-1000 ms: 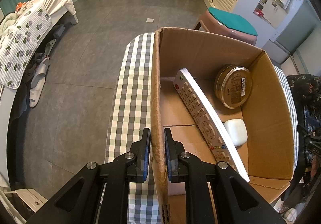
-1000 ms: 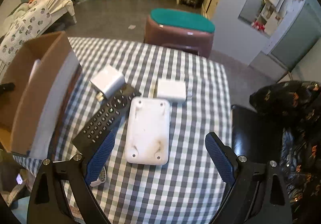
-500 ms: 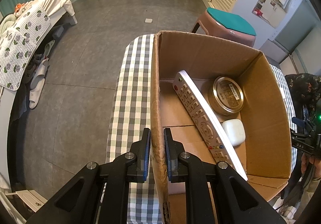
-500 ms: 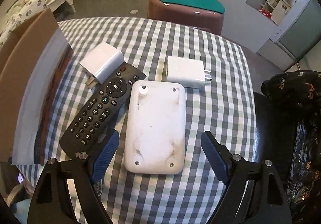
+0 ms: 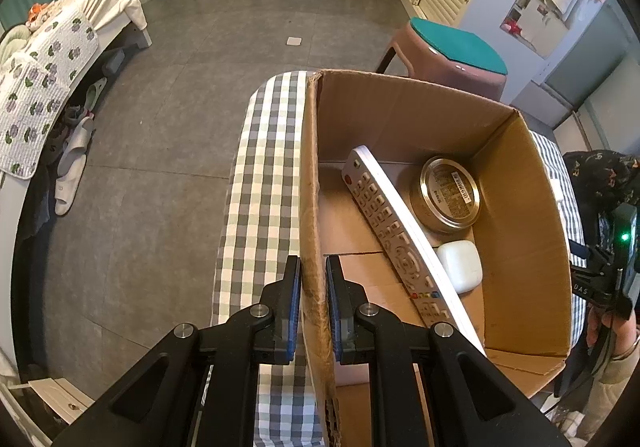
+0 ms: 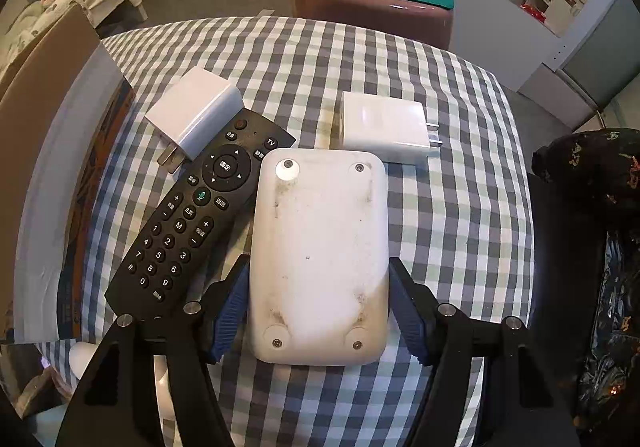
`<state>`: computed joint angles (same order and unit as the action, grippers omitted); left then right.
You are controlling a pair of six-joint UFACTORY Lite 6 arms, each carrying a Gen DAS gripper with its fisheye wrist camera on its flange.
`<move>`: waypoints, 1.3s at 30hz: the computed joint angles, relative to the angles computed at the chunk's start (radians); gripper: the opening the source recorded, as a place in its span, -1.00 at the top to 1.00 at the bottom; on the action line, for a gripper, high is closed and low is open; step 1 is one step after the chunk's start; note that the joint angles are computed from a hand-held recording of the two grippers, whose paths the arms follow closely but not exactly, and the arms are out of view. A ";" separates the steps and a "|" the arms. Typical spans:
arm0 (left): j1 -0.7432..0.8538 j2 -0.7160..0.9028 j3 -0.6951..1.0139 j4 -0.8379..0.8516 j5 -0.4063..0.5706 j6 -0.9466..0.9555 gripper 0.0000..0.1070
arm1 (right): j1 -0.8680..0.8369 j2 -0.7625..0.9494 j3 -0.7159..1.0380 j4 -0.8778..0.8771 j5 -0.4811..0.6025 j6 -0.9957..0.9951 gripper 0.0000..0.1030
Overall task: Organize rigid objects
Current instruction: 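Grasp the white router with the right tool and lift it, then lower the router into the box and open the right tool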
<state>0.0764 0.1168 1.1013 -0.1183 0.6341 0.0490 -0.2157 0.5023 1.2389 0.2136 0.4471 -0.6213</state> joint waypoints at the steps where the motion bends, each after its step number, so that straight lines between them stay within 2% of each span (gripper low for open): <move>1: 0.002 0.002 0.004 -0.004 0.004 0.002 0.78 | 0.002 -0.003 -0.003 -0.005 -0.001 0.008 -0.27; 15: 0.012 -0.005 -0.001 -0.017 0.002 0.029 0.79 | -0.019 -0.128 -0.032 0.009 0.018 -0.009 -0.27; 20: 0.014 -0.006 -0.001 -0.019 0.001 0.034 0.79 | 0.004 -0.240 -0.028 0.054 0.060 -0.049 -0.27; 29: 0.014 -0.007 0.003 -0.023 0.006 0.035 0.79 | 0.228 -0.392 0.067 0.119 0.159 -0.041 -0.27; 39: 0.012 -0.007 0.003 -0.030 0.002 0.049 0.79 | 0.547 -0.285 0.090 -0.003 0.078 0.174 -0.27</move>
